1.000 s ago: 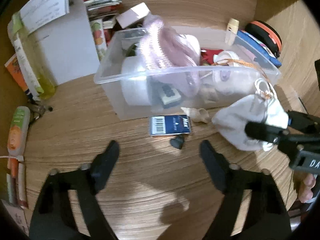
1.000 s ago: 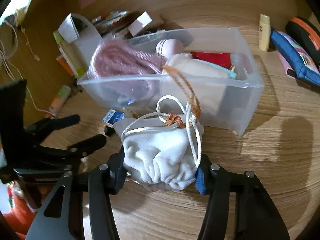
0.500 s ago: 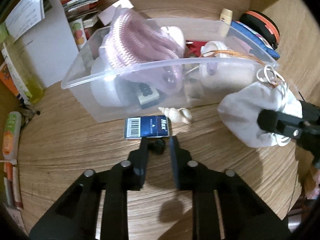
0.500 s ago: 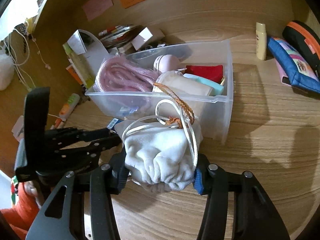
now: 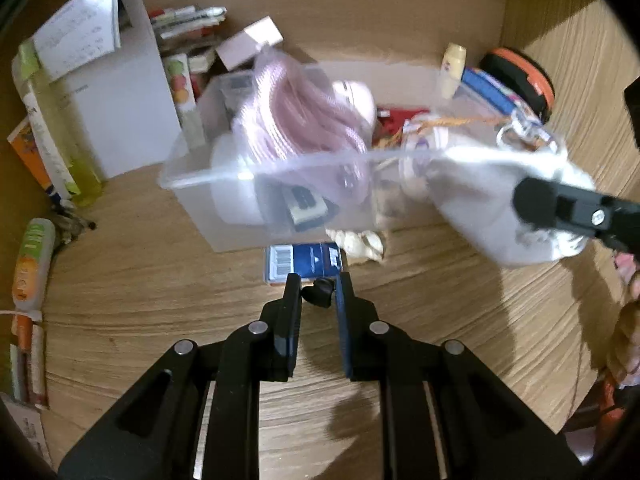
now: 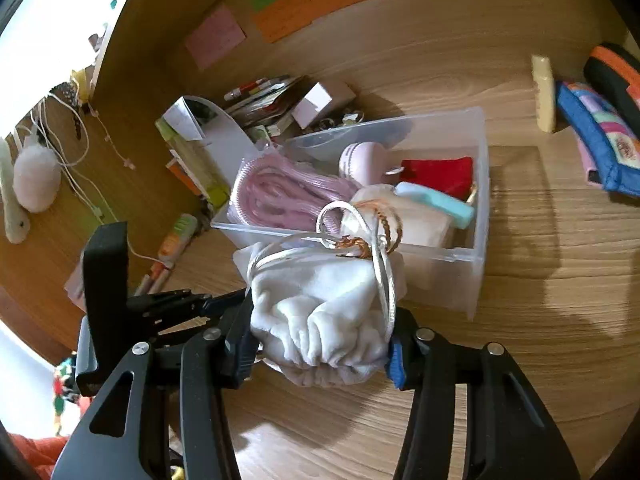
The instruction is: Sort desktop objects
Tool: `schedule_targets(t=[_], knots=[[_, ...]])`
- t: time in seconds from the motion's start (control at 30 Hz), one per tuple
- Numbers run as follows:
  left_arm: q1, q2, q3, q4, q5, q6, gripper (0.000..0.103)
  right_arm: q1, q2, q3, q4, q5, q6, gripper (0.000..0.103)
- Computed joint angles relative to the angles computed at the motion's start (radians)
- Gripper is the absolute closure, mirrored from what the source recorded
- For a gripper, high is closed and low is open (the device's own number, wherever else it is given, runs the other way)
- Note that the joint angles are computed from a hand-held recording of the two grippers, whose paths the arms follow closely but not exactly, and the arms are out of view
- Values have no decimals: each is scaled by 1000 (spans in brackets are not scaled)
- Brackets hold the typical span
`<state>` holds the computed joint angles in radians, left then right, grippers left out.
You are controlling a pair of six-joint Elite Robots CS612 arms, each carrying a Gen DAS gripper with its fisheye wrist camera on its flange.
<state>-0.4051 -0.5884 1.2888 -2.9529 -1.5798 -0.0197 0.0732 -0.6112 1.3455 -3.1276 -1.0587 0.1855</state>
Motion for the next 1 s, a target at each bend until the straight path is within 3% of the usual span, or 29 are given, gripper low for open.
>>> schedule_targets(t=[0.17, 0.47, 1.0], knots=[[5, -15, 16, -62, -10, -3, 87, 2, -7, 2, 6, 16, 2, 57], [14, -32, 30, -120, -45, -6, 87, 16, -33, 8, -27, -68, -36, 57], [18, 0, -61, -118, -76, -41, 87, 14, 30, -129, 52, -169, -16, 57]])
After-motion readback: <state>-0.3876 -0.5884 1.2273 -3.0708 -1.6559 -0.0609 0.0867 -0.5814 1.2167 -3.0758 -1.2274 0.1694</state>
